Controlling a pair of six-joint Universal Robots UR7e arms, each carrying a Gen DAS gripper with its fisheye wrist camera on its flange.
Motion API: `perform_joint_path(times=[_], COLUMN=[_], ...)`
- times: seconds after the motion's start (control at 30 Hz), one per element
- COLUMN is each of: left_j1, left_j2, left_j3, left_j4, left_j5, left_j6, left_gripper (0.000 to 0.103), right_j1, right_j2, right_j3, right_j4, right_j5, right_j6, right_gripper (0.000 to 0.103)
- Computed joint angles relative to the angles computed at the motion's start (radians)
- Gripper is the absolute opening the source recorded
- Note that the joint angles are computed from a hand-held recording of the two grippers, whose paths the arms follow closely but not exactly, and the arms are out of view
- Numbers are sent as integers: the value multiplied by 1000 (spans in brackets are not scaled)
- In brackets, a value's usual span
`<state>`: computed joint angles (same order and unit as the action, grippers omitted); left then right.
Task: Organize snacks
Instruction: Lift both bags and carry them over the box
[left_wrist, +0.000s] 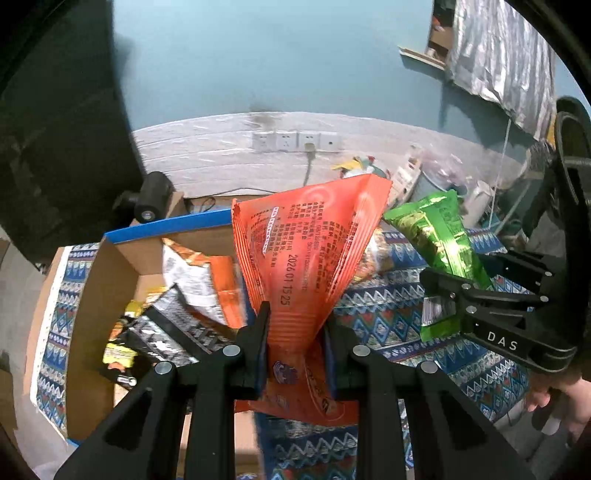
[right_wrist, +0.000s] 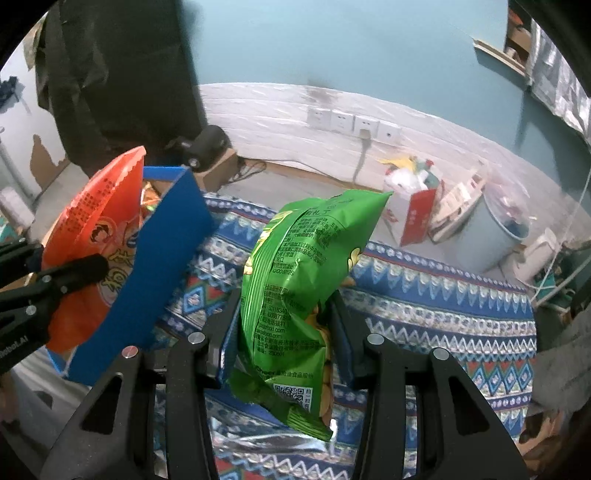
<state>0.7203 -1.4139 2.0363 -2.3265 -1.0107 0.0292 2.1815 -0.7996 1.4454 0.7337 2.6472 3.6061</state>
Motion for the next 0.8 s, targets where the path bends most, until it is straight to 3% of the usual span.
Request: perform_joint_path(times=[0.8], left_j1=[160], left_j2=[-62], left_j3=[-86], left_j4=[9], left_j5=[95], left_j6=[-8], left_gripper=[24], right_j1=[5], right_j2=[241], right_j3=[-356], right_j4=[20], right_j5=[-99], right_j6=[-197], right_gripper=[43])
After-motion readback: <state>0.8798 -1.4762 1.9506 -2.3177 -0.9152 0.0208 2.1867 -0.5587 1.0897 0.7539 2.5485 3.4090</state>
